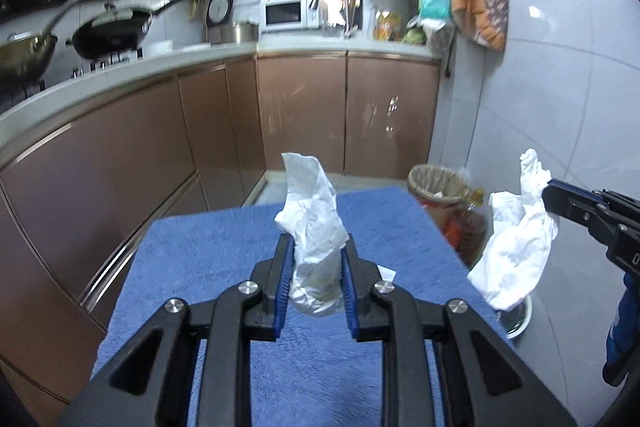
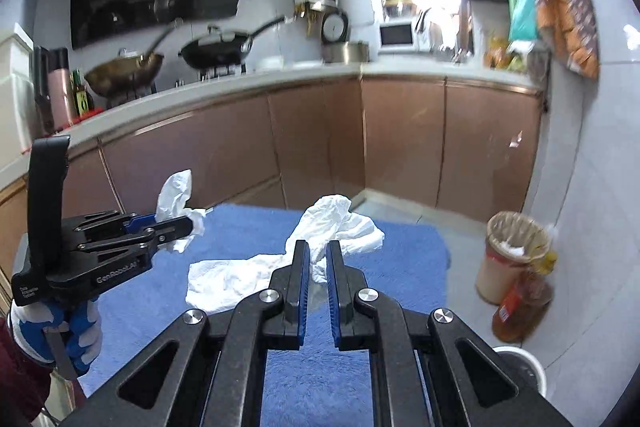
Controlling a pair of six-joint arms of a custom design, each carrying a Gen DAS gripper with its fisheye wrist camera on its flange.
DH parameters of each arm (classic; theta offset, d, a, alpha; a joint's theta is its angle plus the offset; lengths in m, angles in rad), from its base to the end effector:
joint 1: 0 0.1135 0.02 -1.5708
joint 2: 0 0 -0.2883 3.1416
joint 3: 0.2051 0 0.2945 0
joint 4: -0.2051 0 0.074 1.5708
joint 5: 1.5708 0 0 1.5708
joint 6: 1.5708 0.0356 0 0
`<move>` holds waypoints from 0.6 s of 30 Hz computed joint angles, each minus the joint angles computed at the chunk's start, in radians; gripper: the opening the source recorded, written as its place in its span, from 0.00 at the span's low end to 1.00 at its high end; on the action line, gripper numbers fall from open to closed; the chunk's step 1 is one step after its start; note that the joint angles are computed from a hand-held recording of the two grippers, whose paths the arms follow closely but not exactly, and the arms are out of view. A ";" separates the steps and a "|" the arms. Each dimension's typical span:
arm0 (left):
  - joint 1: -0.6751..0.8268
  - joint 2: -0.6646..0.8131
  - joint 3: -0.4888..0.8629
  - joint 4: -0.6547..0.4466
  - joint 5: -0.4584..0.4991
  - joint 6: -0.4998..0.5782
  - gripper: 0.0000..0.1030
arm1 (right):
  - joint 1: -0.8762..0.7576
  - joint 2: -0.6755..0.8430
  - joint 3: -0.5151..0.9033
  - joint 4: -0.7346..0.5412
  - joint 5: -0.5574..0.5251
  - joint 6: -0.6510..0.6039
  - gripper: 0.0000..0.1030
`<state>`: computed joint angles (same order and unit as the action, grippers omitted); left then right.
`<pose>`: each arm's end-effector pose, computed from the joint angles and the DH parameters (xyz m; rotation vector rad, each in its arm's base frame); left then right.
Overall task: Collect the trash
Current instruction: 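Lift both white tissues and carry them over the white bin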
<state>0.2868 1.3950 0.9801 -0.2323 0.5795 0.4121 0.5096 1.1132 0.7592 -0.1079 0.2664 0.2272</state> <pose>0.3320 0.0776 0.2734 0.4393 2.0616 -0.2288 0.2497 0.1288 0.2802 -0.1180 2.0173 0.1974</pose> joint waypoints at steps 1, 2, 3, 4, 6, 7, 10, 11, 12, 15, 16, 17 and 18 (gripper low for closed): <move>0.005 -0.035 -0.008 -0.018 0.016 0.000 0.20 | 0.020 -0.023 -0.001 -0.014 0.028 0.007 0.08; 0.009 -0.055 -0.011 -0.030 0.026 0.001 0.20 | 0.031 -0.059 -0.009 -0.032 0.050 0.011 0.08; 0.007 -0.083 -0.016 -0.047 0.038 0.000 0.20 | 0.042 -0.096 -0.017 -0.052 0.072 0.015 0.08; 0.003 -0.107 -0.021 -0.060 0.045 -0.002 0.20 | 0.049 -0.140 -0.028 -0.074 0.093 0.017 0.08; -0.017 -0.157 -0.029 -0.091 0.057 -0.009 0.20 | 0.060 -0.222 -0.052 -0.117 0.131 0.025 0.08; -0.039 -0.184 -0.036 -0.103 0.057 -0.013 0.20 | 0.066 -0.261 -0.059 -0.144 0.149 0.029 0.08; -0.137 -0.227 -0.052 -0.112 0.027 -0.037 0.20 | 0.050 -0.365 -0.084 -0.211 0.185 0.044 0.08; -0.171 -0.231 -0.057 -0.109 0.013 -0.044 0.20 | 0.034 -0.396 -0.093 -0.233 0.189 0.049 0.08; -0.210 -0.240 -0.066 -0.107 -0.005 -0.053 0.20 | 0.014 -0.427 -0.101 -0.259 0.195 0.054 0.08; -0.367 -0.219 -0.075 -0.081 -0.082 -0.083 0.20 | -0.077 -0.499 -0.130 -0.325 0.185 0.059 0.08; -0.417 -0.204 -0.077 -0.070 -0.109 -0.096 0.20 | -0.110 -0.514 -0.140 -0.340 0.177 0.057 0.08; -0.466 -0.181 -0.075 -0.057 -0.135 -0.108 0.20 | -0.164 -0.527 -0.153 -0.351 0.154 0.050 0.08; -0.529 -0.139 -0.067 -0.041 -0.164 -0.123 0.20 | -0.216 -0.530 -0.166 -0.355 0.131 0.046 0.08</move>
<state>-0.2417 1.2555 0.9130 -0.2737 0.4151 0.2895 0.2934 0.5835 0.5932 -0.4627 0.3974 0.2729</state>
